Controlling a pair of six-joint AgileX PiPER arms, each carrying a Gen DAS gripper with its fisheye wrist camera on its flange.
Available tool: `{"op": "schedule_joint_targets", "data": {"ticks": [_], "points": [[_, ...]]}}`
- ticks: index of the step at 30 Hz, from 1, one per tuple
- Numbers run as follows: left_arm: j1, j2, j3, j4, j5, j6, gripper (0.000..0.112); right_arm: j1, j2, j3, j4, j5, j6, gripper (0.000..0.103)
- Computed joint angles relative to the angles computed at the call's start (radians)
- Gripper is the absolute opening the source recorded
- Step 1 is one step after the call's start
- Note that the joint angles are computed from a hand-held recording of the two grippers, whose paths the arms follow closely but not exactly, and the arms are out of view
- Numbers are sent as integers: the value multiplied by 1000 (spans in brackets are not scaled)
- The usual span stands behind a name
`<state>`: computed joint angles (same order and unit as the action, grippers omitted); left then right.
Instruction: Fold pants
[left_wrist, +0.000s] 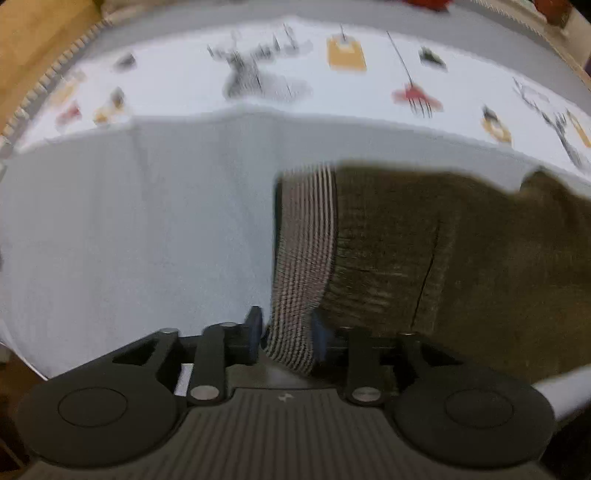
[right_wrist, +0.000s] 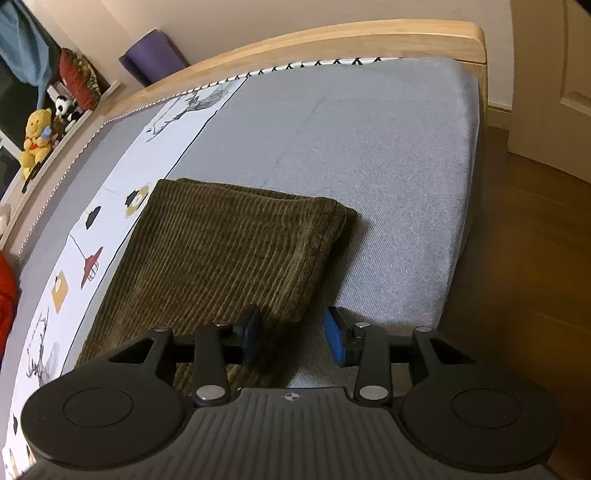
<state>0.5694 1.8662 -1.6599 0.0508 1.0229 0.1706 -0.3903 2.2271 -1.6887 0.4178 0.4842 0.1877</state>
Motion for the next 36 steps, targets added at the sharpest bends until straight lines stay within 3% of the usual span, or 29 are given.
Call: {"op": "schedule_joint_targets", "data": {"ticks": [2,5,8,10,11,12,14,16,17,18,19,21,23,25,26,28,30,33,34,36], "points": [[-46,-58,43,65,-112,-63,41,-2,7,-18,0,13,3,41],[-70,-67,21,-40,-206,-13,42,-3,20,-37,-7,19,10,41],[-64,13,-61,-213,-220,66,42,5,25,-43,-36,15,35,41],[-87,59,-81,-189,-248,33,40,10,29,-52,-53,17,47,42],[-101,114,-128,-117,-220,21,39,11,33,-59,-59,20,52,42],[-114,184,-182,-17,-153,-23,37,13,34,-63,-66,22,59,42],[-110,304,-309,63,7,-151,44,11,43,-79,-67,32,64,42],[-90,302,-343,15,10,-177,45,8,53,-97,-62,42,61,42],[-82,280,-315,-6,-33,-181,48,6,57,-105,-61,45,58,42],[-72,258,-283,-32,-88,-184,62,5,64,-116,-61,48,56,42],[-63,253,-271,-50,-117,-189,84,6,69,-122,-62,48,53,42],[-49,294,-324,-86,-84,-201,93,10,80,-138,-78,47,61,43],[-21,388,-453,-179,19,-178,93,17,87,-152,-100,50,82,46],[-10,429,-492,-225,44,-167,90,22,93,-168,-120,59,104,49],[-15,434,-498,-224,41,-153,82,24,97,-176,-128,63,109,50],[-22,431,-501,-215,38,-115,49,25,101,-183,-136,64,119,51],[-4,387,-454,-262,-13,-55,43,27,102,-183,-136,60,124,52],[6,301,-350,-212,-111,-137,43,36,103,-182,-153,50,136,57],[-1,313,-371,-145,-84,-201,46,38,103,-182,-158,48,138,58],[-13,394,-494,-34,52,-310,57,44,103,-182,-170,43,148,60]]}}
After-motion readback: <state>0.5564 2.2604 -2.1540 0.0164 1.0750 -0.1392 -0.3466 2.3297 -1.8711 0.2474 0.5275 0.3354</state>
